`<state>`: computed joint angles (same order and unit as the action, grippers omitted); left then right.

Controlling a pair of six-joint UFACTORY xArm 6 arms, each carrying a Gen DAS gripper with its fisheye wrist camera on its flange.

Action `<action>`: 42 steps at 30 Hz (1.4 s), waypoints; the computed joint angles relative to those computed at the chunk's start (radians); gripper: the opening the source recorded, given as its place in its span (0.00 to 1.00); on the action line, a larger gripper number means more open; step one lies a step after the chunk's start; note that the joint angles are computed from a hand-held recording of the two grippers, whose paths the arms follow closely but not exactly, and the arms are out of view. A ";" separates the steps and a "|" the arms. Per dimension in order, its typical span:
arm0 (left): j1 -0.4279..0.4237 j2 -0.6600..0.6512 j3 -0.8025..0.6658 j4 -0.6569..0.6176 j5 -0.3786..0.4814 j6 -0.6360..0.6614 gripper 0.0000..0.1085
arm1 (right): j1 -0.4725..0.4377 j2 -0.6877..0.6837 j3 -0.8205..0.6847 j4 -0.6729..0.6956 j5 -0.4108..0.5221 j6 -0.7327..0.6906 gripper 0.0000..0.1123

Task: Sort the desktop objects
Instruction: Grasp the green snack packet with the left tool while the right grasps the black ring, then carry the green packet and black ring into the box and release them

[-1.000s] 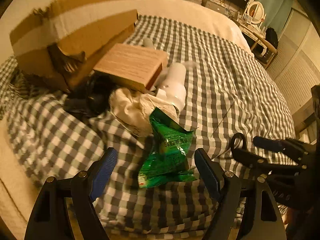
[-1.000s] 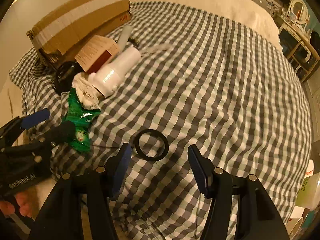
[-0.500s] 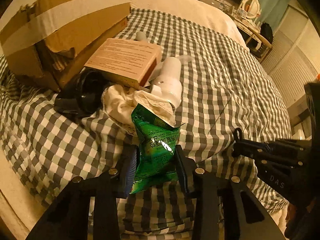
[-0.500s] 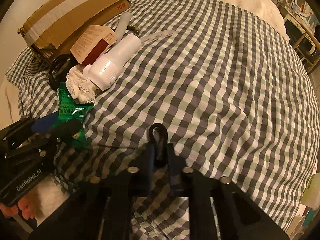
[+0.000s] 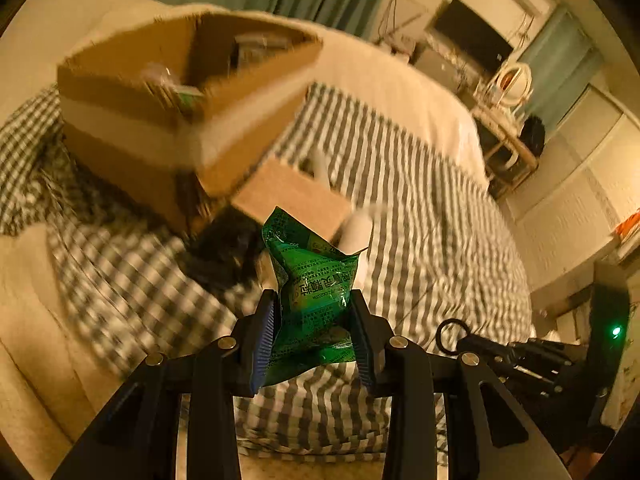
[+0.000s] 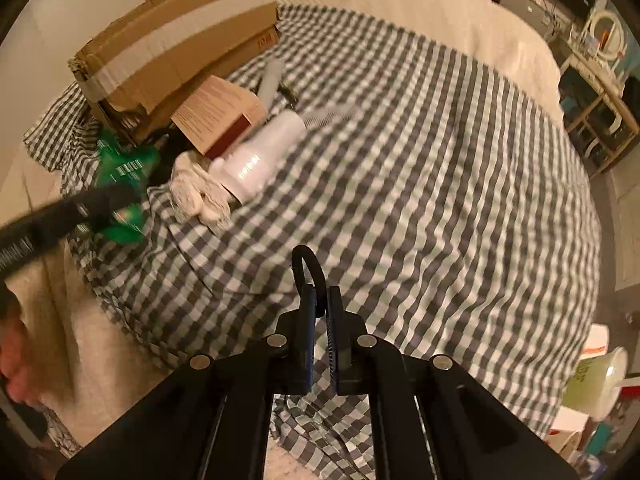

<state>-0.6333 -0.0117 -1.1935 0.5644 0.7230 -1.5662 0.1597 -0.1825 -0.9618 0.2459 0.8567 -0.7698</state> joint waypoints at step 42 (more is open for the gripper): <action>0.433 0.030 -0.263 -0.268 0.137 0.825 0.46 | 0.349 0.440 -0.735 0.225 0.069 0.296 0.04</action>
